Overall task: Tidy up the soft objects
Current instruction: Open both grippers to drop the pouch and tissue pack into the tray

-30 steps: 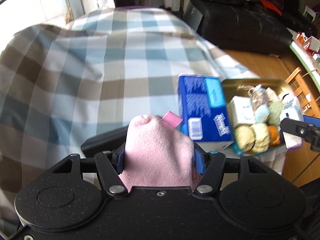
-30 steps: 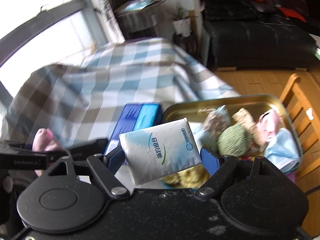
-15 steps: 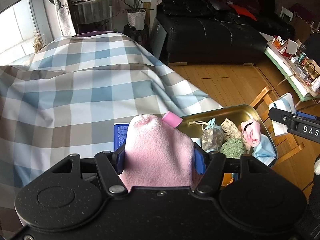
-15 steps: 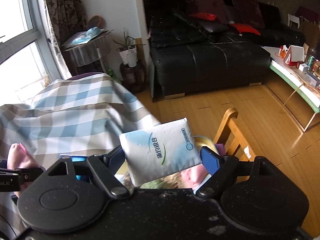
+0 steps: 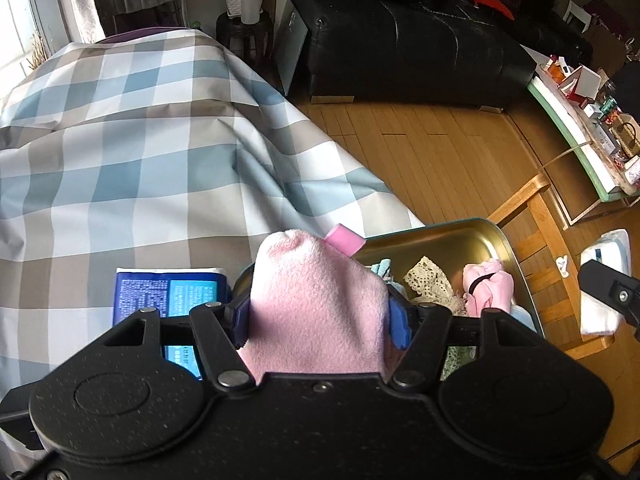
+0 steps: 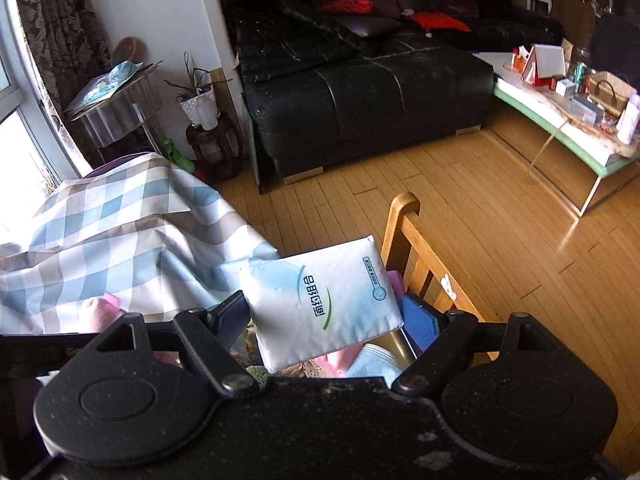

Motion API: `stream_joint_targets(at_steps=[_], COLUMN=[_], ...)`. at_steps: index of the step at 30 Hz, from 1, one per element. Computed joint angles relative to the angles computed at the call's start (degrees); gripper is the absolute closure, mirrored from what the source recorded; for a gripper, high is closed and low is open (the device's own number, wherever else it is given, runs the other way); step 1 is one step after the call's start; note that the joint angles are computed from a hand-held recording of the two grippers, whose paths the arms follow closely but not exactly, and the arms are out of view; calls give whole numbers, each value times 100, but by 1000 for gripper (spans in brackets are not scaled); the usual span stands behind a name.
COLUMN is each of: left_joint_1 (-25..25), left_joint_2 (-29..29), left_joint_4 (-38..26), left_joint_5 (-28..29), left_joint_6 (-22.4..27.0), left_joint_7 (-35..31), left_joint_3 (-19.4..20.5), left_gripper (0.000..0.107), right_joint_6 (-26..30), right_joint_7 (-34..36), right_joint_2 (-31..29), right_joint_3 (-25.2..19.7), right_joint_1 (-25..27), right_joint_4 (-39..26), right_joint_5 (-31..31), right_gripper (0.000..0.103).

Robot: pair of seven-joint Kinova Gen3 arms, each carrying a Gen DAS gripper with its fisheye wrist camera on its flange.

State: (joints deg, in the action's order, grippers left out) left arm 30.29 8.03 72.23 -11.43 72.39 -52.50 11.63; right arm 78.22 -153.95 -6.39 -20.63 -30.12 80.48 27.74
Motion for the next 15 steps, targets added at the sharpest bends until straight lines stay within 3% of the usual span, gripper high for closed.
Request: stream_joint_targets(at_steps=[7, 15], left_joint_1=[84, 198], left_joint_2=[246, 97], left_joint_4=[-110, 50], left_joint_5=[7, -277], left_joint_6=[36, -53], left_joint_7=[-29, -175], left_joint_3=[-35, -35], left_gripper=[48, 35], right_joint_6=[-66, 143], right_joint_7=[135, 143], right_joint_2=[10, 210], right_joint_3=[158, 175], right_joint_1=[116, 3], right_joint_4=[-43, -174], right_joint_5=[-479, -469], right_gripper=[22, 21])
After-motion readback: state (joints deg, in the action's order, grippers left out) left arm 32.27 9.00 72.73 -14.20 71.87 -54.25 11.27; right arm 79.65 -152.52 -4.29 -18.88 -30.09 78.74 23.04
